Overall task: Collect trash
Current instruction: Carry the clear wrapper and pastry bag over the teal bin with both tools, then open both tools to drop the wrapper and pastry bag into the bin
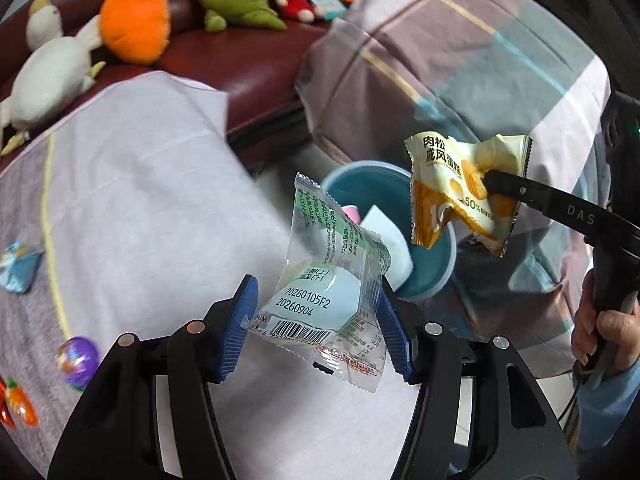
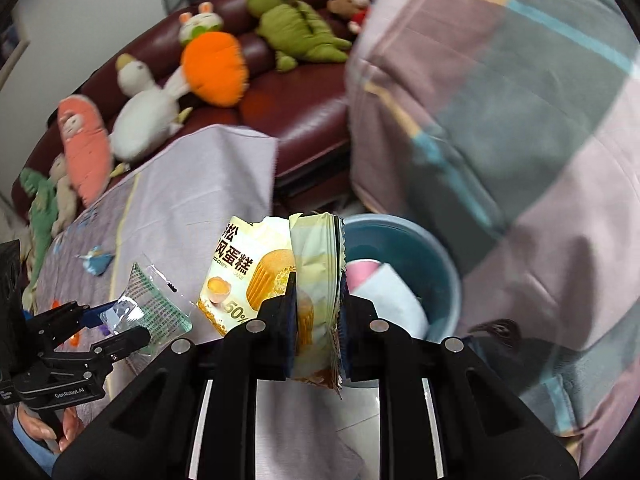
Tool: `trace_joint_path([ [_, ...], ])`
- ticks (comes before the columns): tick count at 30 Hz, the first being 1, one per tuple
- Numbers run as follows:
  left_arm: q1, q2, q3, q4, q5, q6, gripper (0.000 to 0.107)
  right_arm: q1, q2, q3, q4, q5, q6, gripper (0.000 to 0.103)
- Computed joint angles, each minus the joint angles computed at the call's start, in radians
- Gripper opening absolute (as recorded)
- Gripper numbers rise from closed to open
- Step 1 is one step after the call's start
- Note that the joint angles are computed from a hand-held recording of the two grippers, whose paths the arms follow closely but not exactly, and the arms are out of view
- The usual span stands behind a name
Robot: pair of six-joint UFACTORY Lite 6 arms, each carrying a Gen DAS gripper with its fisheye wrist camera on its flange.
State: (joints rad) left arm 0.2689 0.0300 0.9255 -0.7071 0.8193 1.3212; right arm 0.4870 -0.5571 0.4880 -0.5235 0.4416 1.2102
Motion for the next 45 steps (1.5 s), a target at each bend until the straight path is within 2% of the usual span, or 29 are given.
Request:
trace_joint_path([
  [7, -0.221, 0.036, -0.058, 0.001, -0.136, -0.110, 0.060, -0.232, -0.105, -0.116, 0.249, -0.078, -0.348, 0.017],
  [9, -0.280, 0.058, -0.067, 0.004, -0.173, -0.137, 0.060, -0.307, -0.119, -0.142, 0.372, -0.099, -0.507, 0.017],
  [18, -0.440, 0.199, -0.034, 0.013, -0.267, -0.221, 0.060, -0.474, -0.068, -0.165, 0.700, -0.148, -0.923, 0.019],
  [24, -0.487, 0.263, -0.011, 0.014, -0.331, -0.260, 0.078, -0.530, -0.009, -0.160, 0.843, -0.177, -1.104, 0.020],
  [25, -0.488, 0.271, -0.006, 0.018, -0.336, -0.266, 0.082, -0.533, -0.005, -0.158, 0.851, -0.178, -1.113, 0.020],
  [32, -0.446, 0.326, 0.041, 0.025, -0.309, -0.285, 0.083, -0.509, 0.077, -0.130, 0.880, -0.213, -1.138, 0.020],
  [45, -0.351, 0.272, 0.016, 0.028, -0.286, -0.255, 0.089, -0.416, 0.234, -0.060, 0.792, -0.268, -1.025, 0.022],
])
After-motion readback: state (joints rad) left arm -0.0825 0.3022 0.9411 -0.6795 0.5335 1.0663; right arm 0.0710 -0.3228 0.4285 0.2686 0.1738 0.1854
